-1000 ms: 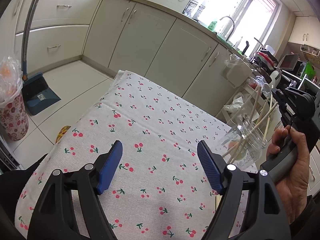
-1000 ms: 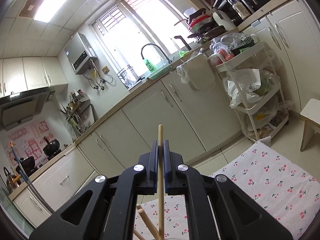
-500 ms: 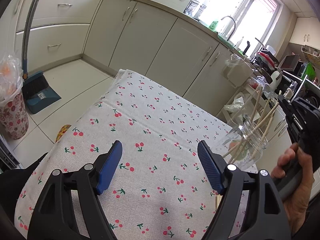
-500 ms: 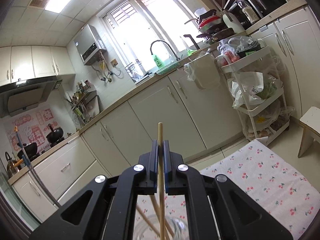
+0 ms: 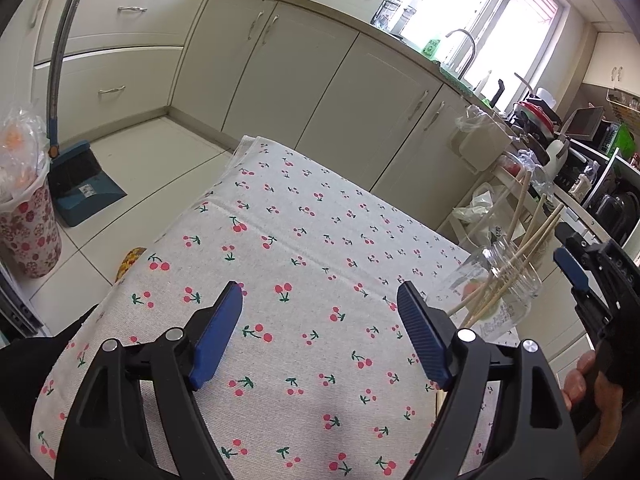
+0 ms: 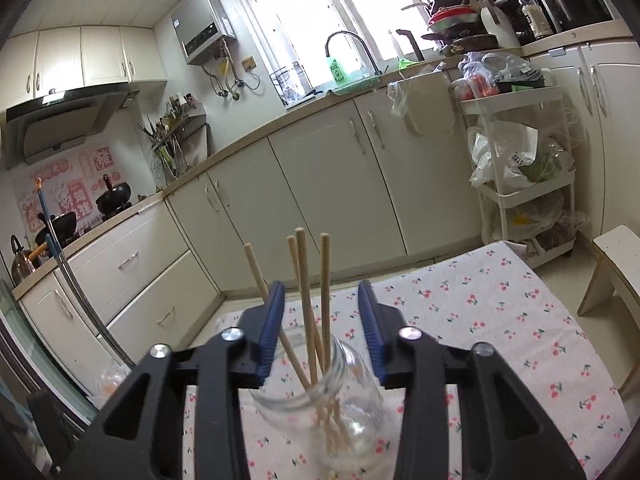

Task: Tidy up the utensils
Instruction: 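Carry the right tool's stick over the jar and open the right tool, then move both tools back down to the remaining sticks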

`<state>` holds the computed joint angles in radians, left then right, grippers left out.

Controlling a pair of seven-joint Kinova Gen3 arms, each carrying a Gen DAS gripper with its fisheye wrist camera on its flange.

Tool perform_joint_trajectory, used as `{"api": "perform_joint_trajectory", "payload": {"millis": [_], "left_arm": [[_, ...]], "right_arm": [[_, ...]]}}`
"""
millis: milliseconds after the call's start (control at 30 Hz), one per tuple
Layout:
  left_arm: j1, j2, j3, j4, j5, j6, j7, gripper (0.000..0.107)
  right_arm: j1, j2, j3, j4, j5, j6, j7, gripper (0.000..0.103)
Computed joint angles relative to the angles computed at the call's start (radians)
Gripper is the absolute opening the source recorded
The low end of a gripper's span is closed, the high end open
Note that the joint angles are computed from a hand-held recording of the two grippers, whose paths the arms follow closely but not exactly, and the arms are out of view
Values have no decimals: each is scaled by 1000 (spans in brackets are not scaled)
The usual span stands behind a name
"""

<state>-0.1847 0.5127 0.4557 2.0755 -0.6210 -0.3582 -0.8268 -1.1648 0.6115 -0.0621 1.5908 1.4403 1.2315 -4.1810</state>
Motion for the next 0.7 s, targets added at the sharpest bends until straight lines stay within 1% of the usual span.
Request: {"api": "perform_joint_trajectory", "payload": {"millis": [33,100,133,167,200,233,267,300,333,367,400,433,467,500,533,567,633,667,700], "left_arm": [[2,1,0,-4,-1,6,1,77],[-2,4,10,-11,-9,19,3,77],[-4,5,14,-13,-11,25,2,78],[-8,7,21,-16,-15,31,2,78],[-11,8,26,-19,-17,38,0,78],[-11,8,29,-20,-16,42,-4,78],[-12,8,32,-21,-13,46,-8,78],[-12,6,34,-21,-10,50,-12,78],[-13,4,38,-22,-9,57,-17,78],[-15,1,45,-24,-10,68,-22,79],[-16,-4,55,-26,-15,85,-29,79],[-31,-8,81,-29,-18,116,-36,79],[-62,-9,126,-32,-29,150,-39,79],[-96,-12,173,-23,-53,168,-31,80],[-112,-19,202,-18,-61,193,-38,81],[-114,-29,219,-13,-56,218,-61,81],[-143,-29,279,-11,-62,264,-90,82],[-144,-31,303,-14,-63,298,-108,82],[-141,-32,314,-15,-57,315,-125,82]], "right_arm": [[-9,-7,-5,2,-15,14,5,39],[-29,-17,-15,1,-54,50,10,45],[-43,-27,-19,6,-84,53,9,46],[-52,-36,-17,9,-111,41,17,46],[-50,-44,-34,5,-149,26,41,46],[-34,-47,-70,0,-190,-1,81,46],[-25,-47,-87,-8,-225,-25,122,46],[-4,-43,-120,-12,-260,-66,163,46],[6,-38,-134,-21,-297,-97,203,46],[4,-29,-129,-33,-331,-118,238,46],[17,-18,-143,-47,-362,-144,278,44],[20,-7,-139,-61,-395,-168,319,40],[17,0,-125,-74,-424,-182,351,38],[24,9,-124,-87,-449,-194,385,37],[27,18,-122,-98,-469,-205,415,35],[26,33,-116,-116,-489,-205,445,35],[20,60,-109,-155,-525,-183,524,35],[12,66,-100,-167,-538,-172,548,35],[7,71,-94,-180,-553,-161,577,34]]}}
